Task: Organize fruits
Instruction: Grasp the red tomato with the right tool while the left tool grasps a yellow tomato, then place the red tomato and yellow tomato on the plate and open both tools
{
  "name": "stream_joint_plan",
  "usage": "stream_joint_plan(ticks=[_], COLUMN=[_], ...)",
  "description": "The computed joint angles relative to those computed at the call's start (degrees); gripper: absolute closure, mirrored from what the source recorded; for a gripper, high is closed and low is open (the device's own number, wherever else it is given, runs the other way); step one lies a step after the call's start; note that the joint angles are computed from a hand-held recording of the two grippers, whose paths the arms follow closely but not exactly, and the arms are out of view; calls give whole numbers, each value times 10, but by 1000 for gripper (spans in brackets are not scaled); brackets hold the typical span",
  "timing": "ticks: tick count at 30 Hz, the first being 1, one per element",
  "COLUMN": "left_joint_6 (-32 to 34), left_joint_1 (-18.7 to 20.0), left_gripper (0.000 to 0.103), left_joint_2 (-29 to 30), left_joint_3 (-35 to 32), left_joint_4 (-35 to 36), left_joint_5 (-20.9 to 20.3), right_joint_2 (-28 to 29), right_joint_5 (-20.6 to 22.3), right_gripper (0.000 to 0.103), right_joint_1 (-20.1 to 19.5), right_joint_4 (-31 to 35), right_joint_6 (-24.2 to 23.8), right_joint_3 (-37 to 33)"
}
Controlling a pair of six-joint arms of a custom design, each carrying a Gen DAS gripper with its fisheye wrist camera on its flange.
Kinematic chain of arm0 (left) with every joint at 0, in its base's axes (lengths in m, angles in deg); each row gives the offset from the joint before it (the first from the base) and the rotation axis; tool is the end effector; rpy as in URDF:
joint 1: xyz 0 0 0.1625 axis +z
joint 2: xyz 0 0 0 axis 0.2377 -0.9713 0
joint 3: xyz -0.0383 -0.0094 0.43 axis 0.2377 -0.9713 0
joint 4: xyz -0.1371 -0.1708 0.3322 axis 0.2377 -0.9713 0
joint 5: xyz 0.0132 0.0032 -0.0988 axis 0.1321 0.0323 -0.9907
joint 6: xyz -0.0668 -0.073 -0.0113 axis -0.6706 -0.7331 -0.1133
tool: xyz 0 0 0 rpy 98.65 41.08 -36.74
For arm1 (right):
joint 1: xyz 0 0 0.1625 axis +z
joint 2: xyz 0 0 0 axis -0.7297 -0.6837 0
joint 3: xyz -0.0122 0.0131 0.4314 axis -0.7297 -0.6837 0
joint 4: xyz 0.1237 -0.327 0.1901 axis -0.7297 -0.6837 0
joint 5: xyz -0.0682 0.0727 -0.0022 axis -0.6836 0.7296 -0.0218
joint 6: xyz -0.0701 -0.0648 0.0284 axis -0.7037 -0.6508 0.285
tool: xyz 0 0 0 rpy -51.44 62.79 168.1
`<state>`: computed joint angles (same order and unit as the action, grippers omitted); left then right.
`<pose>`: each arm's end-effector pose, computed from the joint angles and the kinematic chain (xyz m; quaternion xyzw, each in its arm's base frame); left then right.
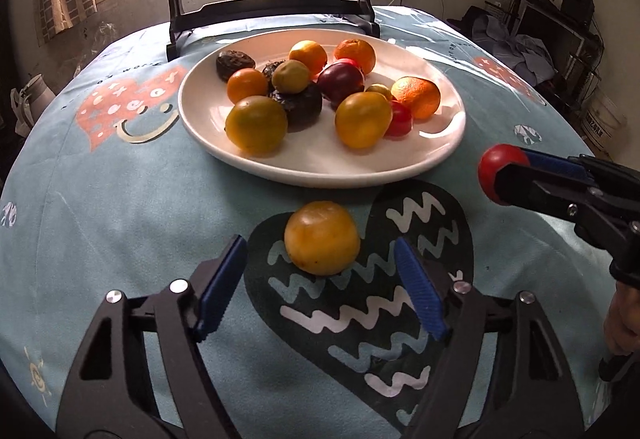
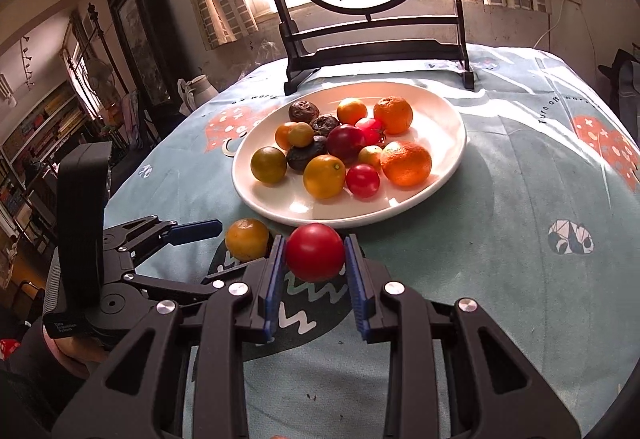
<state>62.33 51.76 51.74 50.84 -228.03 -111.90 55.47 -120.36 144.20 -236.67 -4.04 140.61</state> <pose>-0.1484 -0.7839 0.1294 0.2589 0.8932 -0.2474 0.2719 0.2060 -0.7417 0.1085 0.2392 -0.9046 0.3096 0.1692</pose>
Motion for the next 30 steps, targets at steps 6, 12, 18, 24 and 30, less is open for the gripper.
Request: stream_joint_plan(ticks=[6,12,18,24,30], left_joint_6=[5,16,-2,-33,-42], left_joint_1=[-3,-8,-9,-11,-20], left_gripper=[42,59,65,65,65], left_joint_2=[19,20,8,-27,-69], left_joint_3=[-21,-11,10,61,128], left_joint_4=[17,-3,-16,-45,-103], left_joint_5=[24,38,40,23,-2], right_joint_2=[0,3,10,13,9], right_joint_5=[-6,-15,-27,-31,-23], right_gripper=[73,73,73,73,73], right_joint_1=[2,3,3,3,5], right_joint_4=[-8,-12,-8,-7,-5], right_joint_6=[-4,-6,-10,-12,-9], right_joint_3=[2,1,-6,-6,8])
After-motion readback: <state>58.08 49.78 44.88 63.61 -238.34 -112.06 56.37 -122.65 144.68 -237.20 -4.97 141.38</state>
